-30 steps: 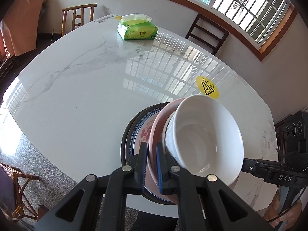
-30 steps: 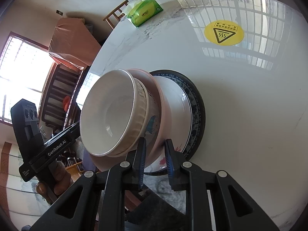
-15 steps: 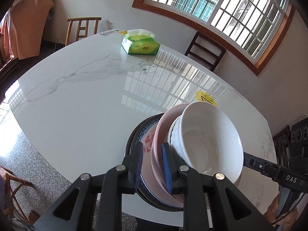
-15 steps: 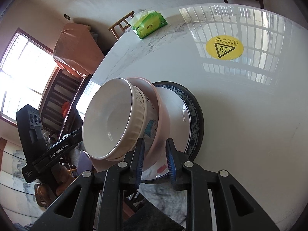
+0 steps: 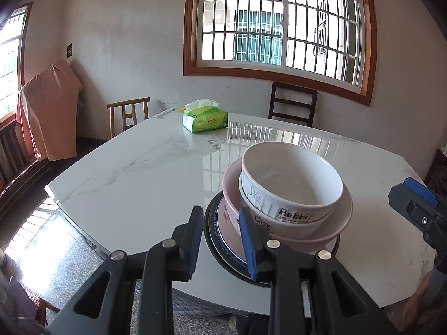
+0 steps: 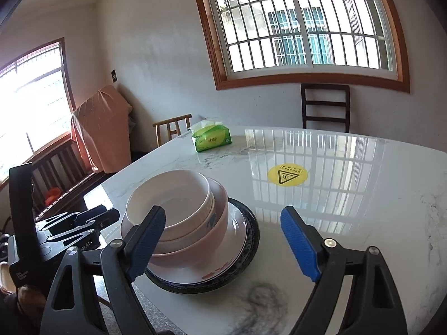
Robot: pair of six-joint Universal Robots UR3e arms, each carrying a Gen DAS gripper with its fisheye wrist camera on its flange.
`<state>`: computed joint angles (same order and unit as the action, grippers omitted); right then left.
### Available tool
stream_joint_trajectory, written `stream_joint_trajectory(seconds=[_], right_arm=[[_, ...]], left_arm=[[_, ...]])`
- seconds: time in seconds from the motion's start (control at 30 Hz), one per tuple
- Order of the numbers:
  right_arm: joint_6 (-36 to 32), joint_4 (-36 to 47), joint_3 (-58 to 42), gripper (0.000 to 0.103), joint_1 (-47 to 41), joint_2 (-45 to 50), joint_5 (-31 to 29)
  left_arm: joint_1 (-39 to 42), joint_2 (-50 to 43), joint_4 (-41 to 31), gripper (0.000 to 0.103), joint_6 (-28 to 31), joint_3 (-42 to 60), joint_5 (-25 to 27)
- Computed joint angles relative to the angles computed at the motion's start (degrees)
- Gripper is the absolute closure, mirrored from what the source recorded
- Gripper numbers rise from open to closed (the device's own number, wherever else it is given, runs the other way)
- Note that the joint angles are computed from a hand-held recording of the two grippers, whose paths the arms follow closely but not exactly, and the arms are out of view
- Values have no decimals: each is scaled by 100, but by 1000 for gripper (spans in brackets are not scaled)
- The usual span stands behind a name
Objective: Organize plates and bowls
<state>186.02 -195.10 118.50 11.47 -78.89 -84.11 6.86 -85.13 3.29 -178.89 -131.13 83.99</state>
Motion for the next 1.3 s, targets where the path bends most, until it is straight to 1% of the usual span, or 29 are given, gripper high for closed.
stream_joint_trajectory(seconds=[0.03, 0.07, 0.17, 0.2, 0.27, 0.33, 0.4, 0.5, 0.57, 0.6, 0.67, 0.73, 0.8, 0.87, 0.93, 1.0, 1.13, 1.23, 1.3], right_arm=[[10, -251, 104, 6, 130, 64, -189], [21, -508, 203, 6, 261, 142, -384], [21, -1334, 537, 5, 665, 342, -1098], [24, -1552, 654, 3, 736, 372, -1212], [73, -1846, 852, 1, 791, 378, -1293], [91, -2057, 1040, 0, 807, 326, -1321], [103, -2108, 1177, 0, 792, 240, -1322], [164, -2106, 1297, 0, 746, 129, -1247], [195, -2127, 1396, 0, 757, 65, -1232], [190, -2135, 1430, 0, 755, 49, -1227], [177, -2157, 1480, 0, 765, 31, -1230], [192, -2270, 1601, 0, 830, 15, -1268], [191, -2263, 1611, 0, 837, -27, -1251], [195, -2231, 1623, 0, 838, -77, -1239], [234, -2298, 1682, 0, 861, -124, -1248], [252, -2348, 1734, 0, 870, -172, -1268], [262, -2400, 1816, 0, 868, -271, -1261], [269, -2398, 1797, 0, 927, -279, -1317], [282, -2389, 1780, 0, 951, -275, -1324]], left_arm=[[-44, 5, 155, 76, -27, -95, 65], [-90, 1, 311, 76, -78, -188, 146], [-101, 91, 463, 76, -152, -390, 40], [-158, 88, 547, 76, -181, -436, 120], [-366, -8, 640, 76, -171, -431, 411], [-446, -30, 714, 76, -187, -491, 505], [-511, -32, 854, 76, -215, -574, 576], [-717, -50, 1170, 75, -204, -687, 883], [-834, -37, 1291, 67, -185, -714, 1021], [-847, 29, 1358, 60, -163, -784, 1020], [-924, 137, 1577, 54, -125, -929, 1098], [-1056, 210, 1795, 41, -67, -1020, 1224], [-1125, 290, 1939, 31, -6, -1077, 1257], [-1043, 472, 2088, 29, -33, -1228, 1054], [-879, 779, 1882, 18, -53, -1298, 735], [-769, 996, 1681, 18, -110, -1299, 580], [-744, 1124, 1388, 18, -157, -1217, 610], [-537, 1394, 1123, 18, -209, -1330, 323], [-504, 1440, 996, 18, -245, -1310, 313]])
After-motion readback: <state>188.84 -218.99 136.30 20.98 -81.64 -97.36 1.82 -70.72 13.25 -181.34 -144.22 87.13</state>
